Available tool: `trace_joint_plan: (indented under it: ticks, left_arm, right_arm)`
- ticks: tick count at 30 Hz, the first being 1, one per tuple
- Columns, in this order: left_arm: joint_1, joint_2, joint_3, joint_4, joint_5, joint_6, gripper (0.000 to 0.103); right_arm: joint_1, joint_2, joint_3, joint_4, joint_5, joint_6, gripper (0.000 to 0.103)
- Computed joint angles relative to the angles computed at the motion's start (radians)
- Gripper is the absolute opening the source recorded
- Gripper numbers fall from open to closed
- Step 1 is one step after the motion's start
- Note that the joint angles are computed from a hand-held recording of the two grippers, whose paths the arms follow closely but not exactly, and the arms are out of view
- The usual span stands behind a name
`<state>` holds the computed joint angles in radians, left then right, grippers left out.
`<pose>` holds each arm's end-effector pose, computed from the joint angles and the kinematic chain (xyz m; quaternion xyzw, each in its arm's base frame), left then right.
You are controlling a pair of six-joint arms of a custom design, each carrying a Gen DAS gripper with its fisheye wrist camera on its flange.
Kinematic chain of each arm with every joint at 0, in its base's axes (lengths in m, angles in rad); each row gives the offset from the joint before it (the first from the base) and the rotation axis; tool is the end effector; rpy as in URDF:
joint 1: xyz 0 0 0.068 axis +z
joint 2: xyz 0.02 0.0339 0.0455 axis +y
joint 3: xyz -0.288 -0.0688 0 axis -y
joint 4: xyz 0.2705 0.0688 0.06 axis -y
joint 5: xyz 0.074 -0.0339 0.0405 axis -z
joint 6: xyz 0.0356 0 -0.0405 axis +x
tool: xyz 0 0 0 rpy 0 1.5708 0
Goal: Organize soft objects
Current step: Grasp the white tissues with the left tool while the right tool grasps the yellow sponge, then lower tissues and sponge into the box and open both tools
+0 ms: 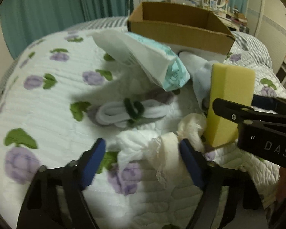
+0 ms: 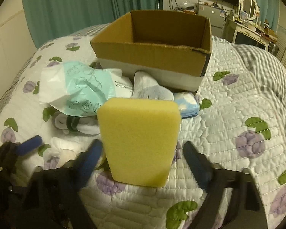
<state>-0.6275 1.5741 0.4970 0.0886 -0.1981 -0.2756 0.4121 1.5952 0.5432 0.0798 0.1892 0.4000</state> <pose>0.2161 -0.1481 0.1008 0.1389 0.9435 -0.0394 0.2983 0.2543 0.1039 0.1062 0.0221 0.9514 0.0330 0.3053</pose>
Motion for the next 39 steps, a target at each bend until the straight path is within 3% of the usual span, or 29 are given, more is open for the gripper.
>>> trace_joint_plan:
  ticks: [1,3,5,11,13,23,30,36,39]
  left_arm:
    - [0.001,0.014,0.007,0.002,0.011,0.0,0.06]
    - [0.0,0.021,0.008,0.007,0.014,0.004,0.055]
    - [0.006,0.009,-0.001,0.014,0.027,0.01,0.042]
    - [0.003,-0.029,-0.011,0.007,0.022,0.02,0.017]
    - [0.0,-0.05,-0.016,-0.002,0.013,0.028,0.013]
    - [-0.002,-0.372,-0.056,-0.171,-0.003,0.042,0.012]
    - [0.014,-0.572,0.02,-0.295,-0.038,0.126,0.012]
    - [0.085,-0.539,0.151,-0.287,0.043,0.2,0.012]
    - [0.091,-0.48,0.217,-0.262,0.03,0.238,0.012]
  right_arm:
    - [0.0,-0.009,-0.009,0.009,0.002,0.001,0.069]
    - [-0.001,-0.034,-0.028,0.019,0.0,0.0,0.066]
    - [0.001,-0.071,-0.049,0.02,0.011,0.005,0.066]
    - [0.012,-0.191,-0.098,-0.02,0.047,0.008,0.066]
    - [0.021,-0.233,-0.11,-0.048,0.064,0.014,0.066]
    - [0.098,-0.519,-0.137,-0.252,0.141,0.054,0.066]
    - [0.141,-0.706,-0.023,-0.411,0.211,-0.03,0.066]
    - [0.091,-0.701,0.08,-0.407,0.178,-0.128,0.066]
    - [0.015,-0.643,0.146,-0.379,0.121,-0.191,0.066]
